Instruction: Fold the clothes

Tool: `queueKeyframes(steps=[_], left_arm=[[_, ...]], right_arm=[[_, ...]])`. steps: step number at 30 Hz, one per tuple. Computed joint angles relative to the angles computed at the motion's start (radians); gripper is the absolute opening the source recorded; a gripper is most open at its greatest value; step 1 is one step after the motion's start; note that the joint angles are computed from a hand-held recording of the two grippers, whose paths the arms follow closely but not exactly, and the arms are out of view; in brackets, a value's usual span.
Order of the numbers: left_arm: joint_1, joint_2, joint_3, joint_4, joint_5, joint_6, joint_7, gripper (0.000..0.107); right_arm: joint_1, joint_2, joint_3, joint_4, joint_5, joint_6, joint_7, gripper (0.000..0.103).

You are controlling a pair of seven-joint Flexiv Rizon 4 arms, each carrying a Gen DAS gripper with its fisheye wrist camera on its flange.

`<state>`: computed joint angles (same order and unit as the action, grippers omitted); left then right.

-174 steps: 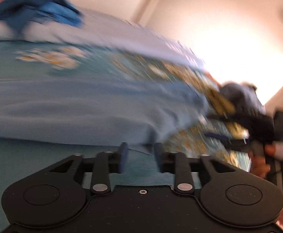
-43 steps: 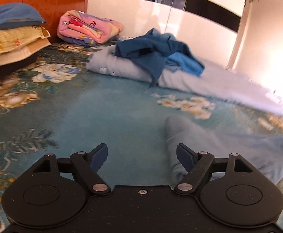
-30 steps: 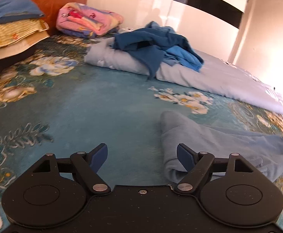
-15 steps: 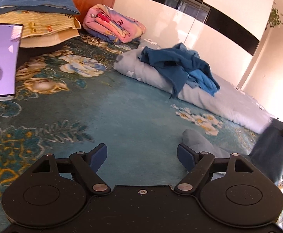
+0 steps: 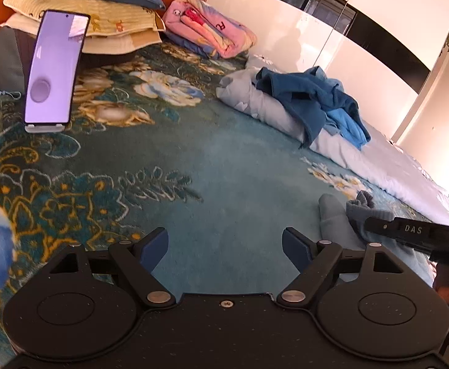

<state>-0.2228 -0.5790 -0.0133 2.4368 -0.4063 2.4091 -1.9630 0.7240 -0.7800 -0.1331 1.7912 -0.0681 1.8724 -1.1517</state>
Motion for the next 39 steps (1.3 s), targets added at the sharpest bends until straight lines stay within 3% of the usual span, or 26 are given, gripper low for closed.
queueKeyframes(steps=[4,7,9,12,16,18,20,25,27,29,34,37,39], left_arm=[[0.008,-0.011,-0.011,-0.036,0.028,-0.023,0.015,0.08],[0.034,-0.02,-0.032,-0.079,0.09,-0.04,0.017,0.08],[0.064,-0.03,-0.052,-0.119,0.151,-0.054,0.016,0.08],[0.127,-0.057,-0.101,-0.201,0.272,-0.089,0.01,0.08],[0.185,-0.113,-0.165,-0.318,0.382,-0.166,0.015,0.084],[0.226,-0.141,-0.206,-0.364,0.42,-0.218,0.001,0.084],[0.263,-0.17,-0.247,-0.407,0.449,-0.27,-0.01,0.085],[0.372,-0.231,-0.366,-0.493,0.524,-0.398,0.013,0.088],[0.401,-0.245,-0.401,-0.514,0.525,-0.452,0.033,0.089],[0.47,-0.283,-0.484,-0.527,0.539,-0.491,0.057,0.089],[0.594,-0.394,-0.647,-0.536,0.554,-0.479,0.078,0.087],[0.642,-0.441,-0.716,-0.535,0.569,-0.483,0.077,0.08],[0.625,-0.426,-0.693,-0.524,0.543,-0.467,0.057,0.066]], right_arm=[[-0.132,0.024,0.161,0.042,-0.092,0.022,-0.042,0.036],[-0.187,0.044,0.213,0.096,-0.086,0.096,-0.038,0.035],[-0.246,0.052,0.26,0.13,-0.074,0.161,-0.008,0.043],[-0.249,0.07,0.222,0.174,0.03,0.242,0.042,0.047],[-0.229,0.079,0.143,0.205,0.204,0.262,0.112,0.051],[-0.301,0.071,0.189,0.222,0.198,0.28,0.175,0.063],[-0.399,0.051,0.261,0.234,0.138,0.3,0.249,0.069],[-0.588,-0.054,0.401,0.213,-0.099,0.385,0.431,0.069],[-0.624,-0.088,0.42,0.192,-0.179,0.389,0.487,0.069],[-0.656,-0.122,0.435,0.171,-0.266,0.398,0.532,0.069],[-0.679,-0.181,0.421,0.113,-0.422,0.428,0.615,0.07],[-0.689,-0.2,0.411,0.083,-0.5,0.431,0.678,0.07],[-0.687,-0.206,0.399,0.068,-0.54,0.431,0.713,0.069]])
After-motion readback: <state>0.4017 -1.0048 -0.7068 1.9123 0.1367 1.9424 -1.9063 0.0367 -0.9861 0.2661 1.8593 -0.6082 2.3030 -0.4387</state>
